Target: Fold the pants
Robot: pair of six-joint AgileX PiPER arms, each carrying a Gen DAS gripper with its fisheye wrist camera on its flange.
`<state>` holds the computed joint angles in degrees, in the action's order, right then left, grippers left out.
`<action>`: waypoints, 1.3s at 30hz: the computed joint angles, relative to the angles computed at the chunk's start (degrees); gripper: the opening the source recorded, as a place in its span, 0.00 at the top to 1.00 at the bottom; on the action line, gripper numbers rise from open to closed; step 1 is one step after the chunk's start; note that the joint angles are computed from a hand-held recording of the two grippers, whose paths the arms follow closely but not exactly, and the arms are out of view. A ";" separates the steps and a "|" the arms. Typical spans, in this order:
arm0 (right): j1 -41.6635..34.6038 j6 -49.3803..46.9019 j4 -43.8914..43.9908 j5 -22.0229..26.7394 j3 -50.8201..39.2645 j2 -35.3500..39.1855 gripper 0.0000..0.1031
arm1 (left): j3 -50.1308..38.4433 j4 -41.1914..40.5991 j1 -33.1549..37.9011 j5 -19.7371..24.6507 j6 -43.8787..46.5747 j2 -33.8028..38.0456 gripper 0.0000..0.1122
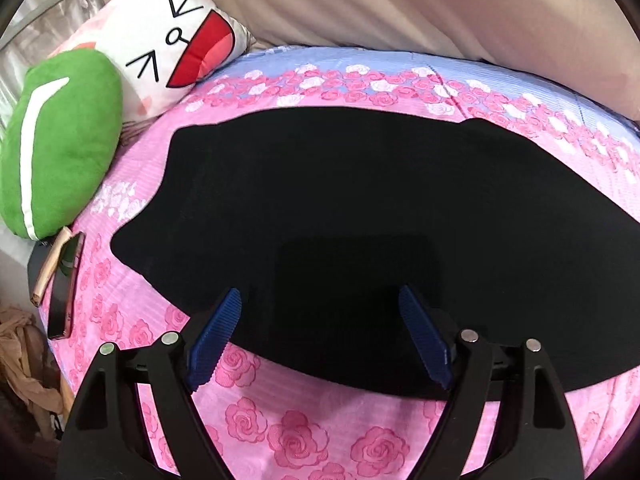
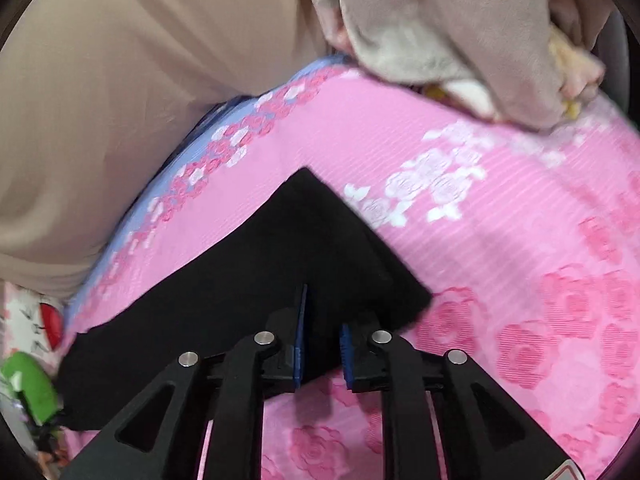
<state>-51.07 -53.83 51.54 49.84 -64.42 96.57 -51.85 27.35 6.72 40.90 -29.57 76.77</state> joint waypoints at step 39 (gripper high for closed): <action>88.58 49.54 -37.82 -12.20 -30.17 18.40 0.95 | -2.25 10.78 -2.25 -4.72 -8.38 3.11 0.21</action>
